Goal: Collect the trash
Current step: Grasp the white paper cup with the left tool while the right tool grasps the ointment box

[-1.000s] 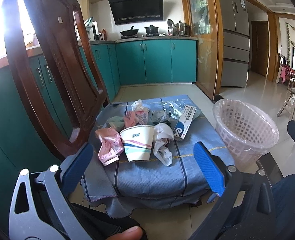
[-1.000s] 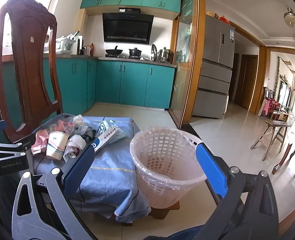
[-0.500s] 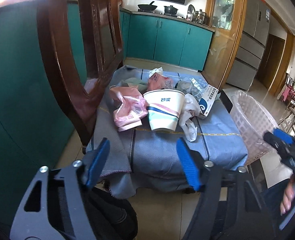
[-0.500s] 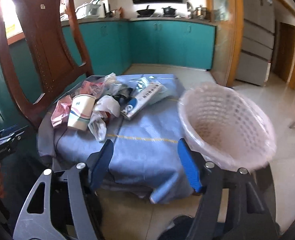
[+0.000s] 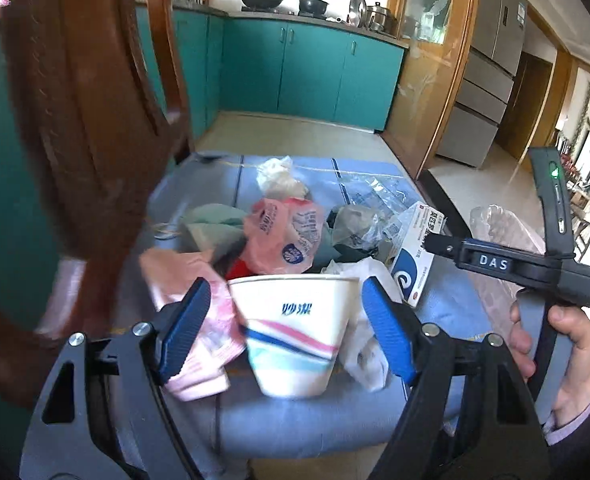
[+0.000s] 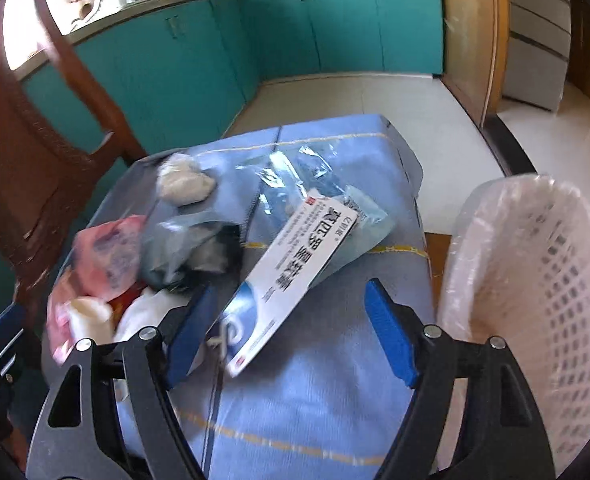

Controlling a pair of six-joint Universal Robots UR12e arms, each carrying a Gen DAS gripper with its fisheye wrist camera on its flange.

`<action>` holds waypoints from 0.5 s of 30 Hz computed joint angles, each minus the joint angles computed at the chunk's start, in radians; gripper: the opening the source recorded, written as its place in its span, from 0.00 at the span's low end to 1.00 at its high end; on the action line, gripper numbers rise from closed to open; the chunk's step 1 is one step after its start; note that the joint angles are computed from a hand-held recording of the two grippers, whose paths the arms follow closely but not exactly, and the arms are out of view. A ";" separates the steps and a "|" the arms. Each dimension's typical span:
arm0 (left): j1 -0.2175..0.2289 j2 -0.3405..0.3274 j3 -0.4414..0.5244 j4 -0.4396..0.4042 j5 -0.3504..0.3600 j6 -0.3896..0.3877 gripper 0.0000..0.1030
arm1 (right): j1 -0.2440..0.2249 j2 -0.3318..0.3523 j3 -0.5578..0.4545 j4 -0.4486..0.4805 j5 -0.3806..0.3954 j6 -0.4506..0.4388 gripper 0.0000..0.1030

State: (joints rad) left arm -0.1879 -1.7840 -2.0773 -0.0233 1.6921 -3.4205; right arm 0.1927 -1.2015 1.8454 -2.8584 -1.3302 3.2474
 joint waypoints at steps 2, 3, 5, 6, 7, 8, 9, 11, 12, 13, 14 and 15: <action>0.004 -0.018 -0.002 0.006 -0.026 -0.003 0.76 | -0.009 0.018 -0.010 -0.003 0.045 0.053 0.74; 0.009 -0.025 -0.001 -0.002 -0.058 -0.004 0.76 | -0.003 0.022 -0.013 -0.014 0.023 0.053 0.74; 0.025 -0.033 0.006 -0.038 -0.143 -0.025 0.77 | 0.009 0.032 -0.025 -0.010 0.010 0.037 0.74; 0.026 -0.035 0.007 -0.043 -0.150 -0.030 0.78 | 0.010 0.036 -0.028 -0.006 0.008 0.035 0.74; 0.020 -0.040 0.011 -0.047 -0.125 -0.026 0.78 | 0.015 0.040 -0.034 0.007 -0.006 0.036 0.74; 0.014 -0.043 0.015 -0.050 -0.102 -0.020 0.78 | 0.020 0.043 -0.037 0.013 -0.013 0.030 0.74; 0.010 -0.046 0.017 -0.053 -0.087 -0.015 0.79 | 0.024 0.046 -0.041 0.015 -0.018 0.019 0.74; 0.013 -0.046 0.014 -0.052 -0.097 -0.017 0.80 | 0.038 0.052 -0.045 0.006 -0.063 -0.013 0.74; 0.016 -0.044 0.012 -0.052 -0.105 -0.020 0.81 | 0.045 0.053 -0.045 0.000 -0.084 -0.027 0.74; 0.018 -0.043 0.011 -0.055 -0.111 -0.029 0.81 | 0.050 0.056 -0.046 -0.001 -0.092 -0.039 0.74; 0.021 -0.043 0.011 -0.062 -0.120 -0.038 0.82 | 0.055 0.059 -0.049 -0.001 -0.099 -0.052 0.74; 0.026 -0.041 0.008 -0.064 -0.134 -0.046 0.83 | 0.060 0.064 -0.053 0.000 -0.112 -0.060 0.74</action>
State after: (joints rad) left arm -0.1615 -1.8254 -2.0690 -0.0875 1.5584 -3.4668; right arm 0.2526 -1.1377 1.7926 -2.8584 -1.4418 3.1876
